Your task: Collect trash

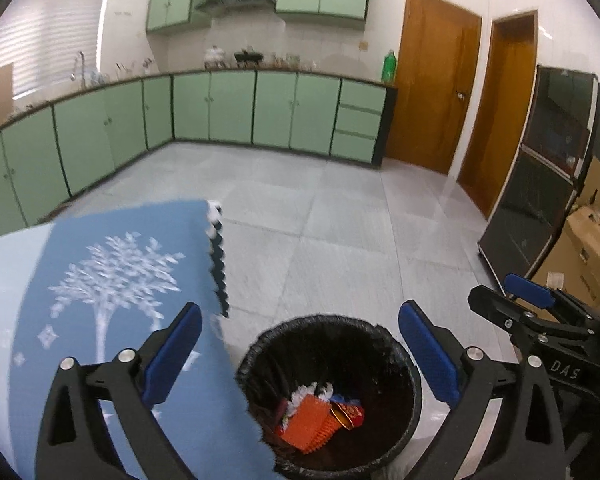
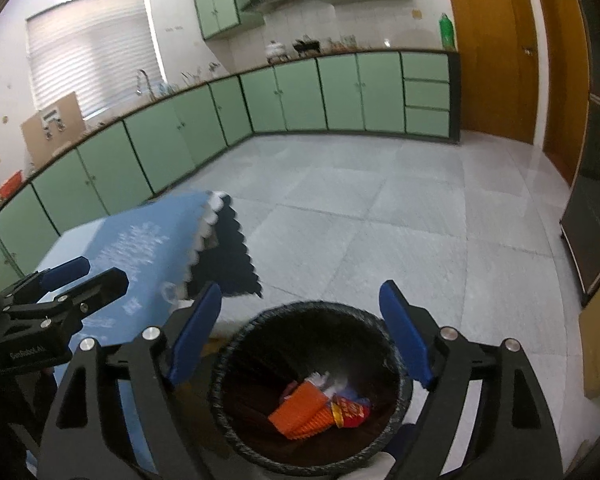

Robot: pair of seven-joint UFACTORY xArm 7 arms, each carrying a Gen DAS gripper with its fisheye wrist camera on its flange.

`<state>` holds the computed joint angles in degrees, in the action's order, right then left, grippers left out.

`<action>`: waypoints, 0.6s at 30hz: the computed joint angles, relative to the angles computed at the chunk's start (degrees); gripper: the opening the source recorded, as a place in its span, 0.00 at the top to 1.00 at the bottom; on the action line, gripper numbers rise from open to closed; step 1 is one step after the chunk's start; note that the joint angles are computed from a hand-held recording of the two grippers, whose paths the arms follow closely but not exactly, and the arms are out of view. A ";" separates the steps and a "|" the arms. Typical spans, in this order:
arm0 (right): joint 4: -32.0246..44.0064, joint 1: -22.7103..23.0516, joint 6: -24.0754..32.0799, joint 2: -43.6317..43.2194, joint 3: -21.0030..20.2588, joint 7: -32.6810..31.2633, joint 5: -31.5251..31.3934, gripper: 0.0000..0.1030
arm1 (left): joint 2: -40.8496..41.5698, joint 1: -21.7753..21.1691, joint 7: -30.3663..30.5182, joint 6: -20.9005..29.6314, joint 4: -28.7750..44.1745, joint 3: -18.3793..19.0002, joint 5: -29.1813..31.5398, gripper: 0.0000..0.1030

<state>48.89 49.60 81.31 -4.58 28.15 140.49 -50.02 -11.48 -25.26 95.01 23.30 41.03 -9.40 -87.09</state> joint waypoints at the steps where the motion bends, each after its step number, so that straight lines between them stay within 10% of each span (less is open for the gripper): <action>1: 1.06 0.26 1.19 0.31 0.36 -0.43 -0.38 0.18 | -1.77 0.36 -0.09 0.43 -0.85 0.51 0.05 0.06; 18: 18.07 8.69 15.23 8.04 -0.03 -8.54 -6.30 0.05 | -20.01 2.23 -5.99 6.36 -9.54 8.59 6.99 0.06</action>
